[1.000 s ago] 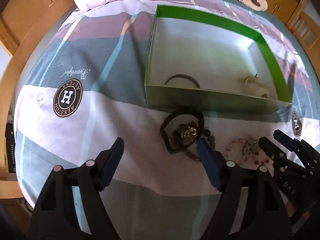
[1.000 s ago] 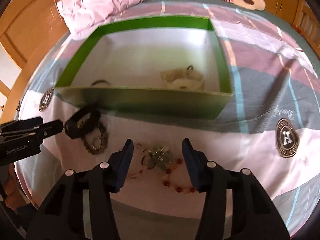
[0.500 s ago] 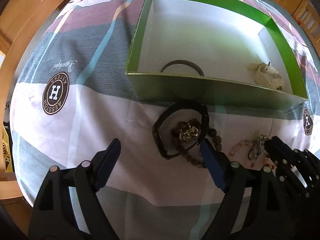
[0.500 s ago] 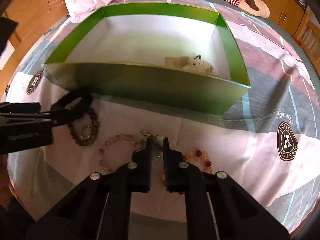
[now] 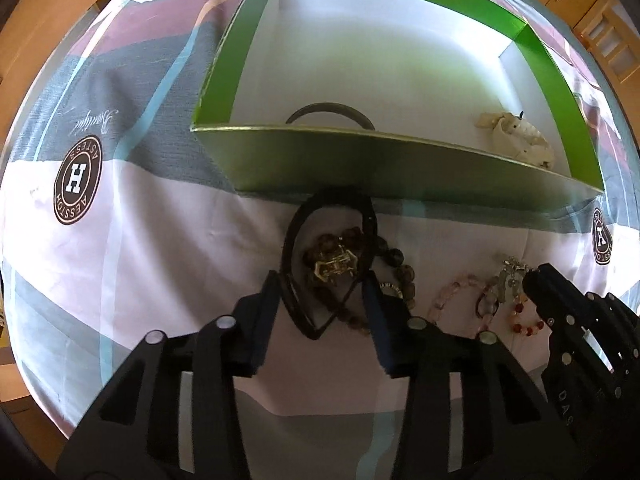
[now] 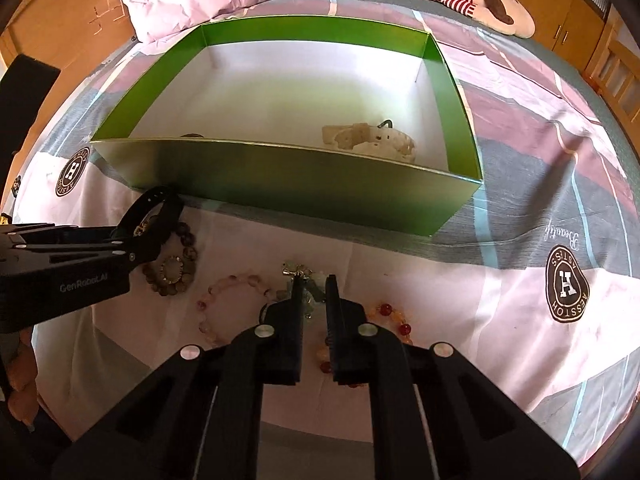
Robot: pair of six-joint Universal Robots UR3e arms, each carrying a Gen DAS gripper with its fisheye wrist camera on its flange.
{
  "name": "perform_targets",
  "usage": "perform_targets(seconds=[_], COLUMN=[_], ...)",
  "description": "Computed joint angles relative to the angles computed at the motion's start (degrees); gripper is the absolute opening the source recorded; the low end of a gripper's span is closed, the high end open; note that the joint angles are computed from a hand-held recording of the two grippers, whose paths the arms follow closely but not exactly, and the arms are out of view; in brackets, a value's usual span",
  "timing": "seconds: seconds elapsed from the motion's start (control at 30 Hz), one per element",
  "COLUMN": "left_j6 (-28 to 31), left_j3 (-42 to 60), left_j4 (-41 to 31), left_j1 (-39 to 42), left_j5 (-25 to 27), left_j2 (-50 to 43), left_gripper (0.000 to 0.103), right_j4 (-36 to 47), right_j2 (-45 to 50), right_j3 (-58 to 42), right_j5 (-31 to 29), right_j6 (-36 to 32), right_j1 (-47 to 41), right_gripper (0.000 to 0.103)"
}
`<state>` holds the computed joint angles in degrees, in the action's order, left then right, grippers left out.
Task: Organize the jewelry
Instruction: 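Lower the left gripper onto the black strap watch while the right gripper reaches the keychain, then lift the black watch with the left gripper while the right gripper closes on the keychain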
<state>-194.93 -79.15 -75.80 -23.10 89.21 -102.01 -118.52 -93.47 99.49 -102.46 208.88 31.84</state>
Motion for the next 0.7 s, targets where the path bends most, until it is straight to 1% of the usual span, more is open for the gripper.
perform_targets(seconds=[0.1, 0.2, 0.23, 0.3, 0.37, 0.47, 0.53, 0.57, 0.6, 0.63, 0.7], left_j6=[0.5, 1.7, 0.9, 1.4, 1.8, 0.6, 0.9, 0.7, 0.6, 2.2, 2.8], left_j3=[-0.6, -1.7, 0.4, -0.4, -0.9, -1.0, -4.7, -4.5, -4.2, -4.0, -3.7], left_j4=[-0.4, -0.3, -1.6, -2.1, -2.7, -2.9, -1.4, -1.2, -1.0, -1.9, -1.5], left_j1=[0.7, 3.5, 3.2, 5.6, 7.1, 7.0, 7.2, 6.8, 6.2, 7.6, 7.4], left_j5=[-1.4, -4.2, -4.9, -7.1, -6.9, -5.8, -5.7, -5.5, -5.4, -5.9, -6.3], left_j2=[1.1, 4.3, 4.1, 6.0, 7.3, 7.0, 8.6, 8.2, 7.8, 8.4, 8.4], left_gripper=[0.036, 0.036, 0.036, 0.037, 0.038, 0.039, 0.041, 0.041, 0.044, 0.045, 0.051], right_j4=[-0.2, -0.3, -0.4, -0.4, -0.5, -0.6, -0.5, -0.5, -0.4, -0.4, -0.3], right_j2=[-0.1, 0.2, 0.2, 0.2, 0.2, 0.3, 0.3, 0.4, 0.4, 0.4, 0.5], right_j3=[0.0, -0.2, -0.2, -0.3, -0.2, -0.2, -0.2, -0.2, -0.2, -0.2, -0.1], right_j5=[-0.2, -0.2, -0.2, -0.3, -0.2, -0.2, 0.0, 0.1, 0.2, 0.3, 0.3], right_j6=[0.2, 0.4, 0.5, 0.6, 0.7, 0.7, 0.6, 0.6, 0.6, 0.6, 0.6], right_j1=[0.1, 0.2, 0.1, 0.1, 0.0, 0.0, 0.0, 0.0, 0.0, 0.0, 0.0], right_gripper=[0.01, 0.01, 0.01, 0.01, 0.01, 0.01, 0.01, 0.01, 0.01, 0.01, 0.01])
